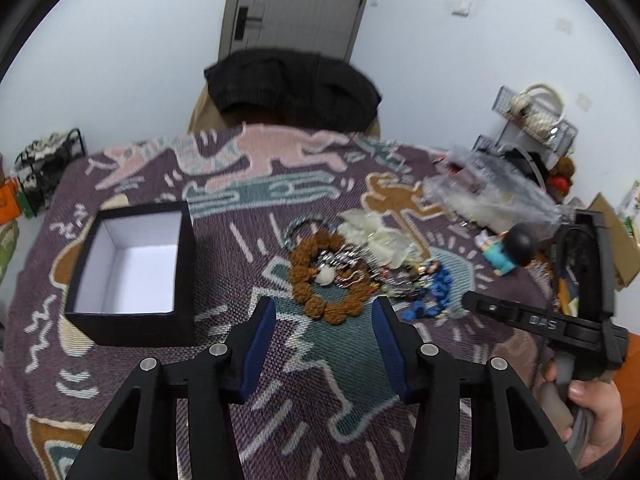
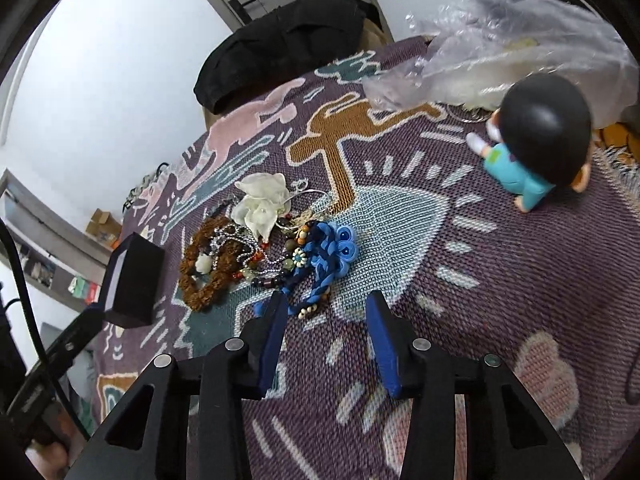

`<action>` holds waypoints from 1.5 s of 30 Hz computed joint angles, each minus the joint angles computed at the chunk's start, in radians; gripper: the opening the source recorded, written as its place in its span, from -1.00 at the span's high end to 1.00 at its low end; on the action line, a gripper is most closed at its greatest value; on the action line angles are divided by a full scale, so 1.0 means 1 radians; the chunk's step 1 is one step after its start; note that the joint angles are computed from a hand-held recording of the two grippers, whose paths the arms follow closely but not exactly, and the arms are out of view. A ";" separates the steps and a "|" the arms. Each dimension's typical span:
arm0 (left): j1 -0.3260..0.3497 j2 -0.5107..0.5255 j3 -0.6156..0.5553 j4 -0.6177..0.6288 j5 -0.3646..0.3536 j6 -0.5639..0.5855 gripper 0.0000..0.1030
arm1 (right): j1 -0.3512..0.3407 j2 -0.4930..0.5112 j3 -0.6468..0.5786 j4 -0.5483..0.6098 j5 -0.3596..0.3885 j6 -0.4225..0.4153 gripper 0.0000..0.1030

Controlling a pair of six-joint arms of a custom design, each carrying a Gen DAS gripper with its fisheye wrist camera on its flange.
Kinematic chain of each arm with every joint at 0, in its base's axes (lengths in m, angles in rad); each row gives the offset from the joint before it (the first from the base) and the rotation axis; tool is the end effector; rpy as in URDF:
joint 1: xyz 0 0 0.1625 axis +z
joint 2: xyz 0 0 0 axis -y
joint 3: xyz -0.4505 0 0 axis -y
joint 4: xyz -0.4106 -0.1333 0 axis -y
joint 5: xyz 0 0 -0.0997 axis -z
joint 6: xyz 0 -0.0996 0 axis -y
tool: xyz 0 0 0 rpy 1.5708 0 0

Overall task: Organize jewelry
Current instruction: 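Grasp the blue tassel ornament with the right gripper while the left grasps the brown bead bracelet, then lift the brown bead bracelet with the left gripper and carry it toward the black box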

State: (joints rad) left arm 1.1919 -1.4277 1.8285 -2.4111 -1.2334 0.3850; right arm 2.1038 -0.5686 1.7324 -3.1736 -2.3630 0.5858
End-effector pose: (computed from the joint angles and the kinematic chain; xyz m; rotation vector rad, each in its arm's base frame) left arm -0.0573 -0.5934 0.4056 0.9252 2.5832 -0.6110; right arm 0.3902 -0.5386 0.0071 -0.2992 -2.4932 1.0276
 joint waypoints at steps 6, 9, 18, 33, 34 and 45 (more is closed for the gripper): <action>0.026 0.081 -0.051 0.019 0.030 -0.046 0.07 | -0.026 0.014 -0.016 0.007 0.021 -0.012 0.19; 0.040 0.116 -0.083 0.037 0.019 -0.073 0.07 | -0.035 0.022 -0.025 0.003 0.019 -0.017 0.22; 0.056 0.185 -0.129 0.049 0.018 -0.115 0.07 | -0.034 0.041 -0.085 0.100 -0.038 -0.015 0.31; 0.029 0.148 -0.058 -0.049 0.043 -0.046 0.63 | -0.001 0.091 -0.107 0.046 -0.130 -0.086 0.84; 0.029 0.140 -0.060 -0.044 0.030 -0.049 0.63 | 0.000 0.085 -0.090 0.003 -0.113 -0.095 0.84; -0.004 0.045 -0.063 -0.050 -0.053 -0.020 0.64 | 0.055 0.048 -0.058 -0.171 -0.079 -0.155 0.84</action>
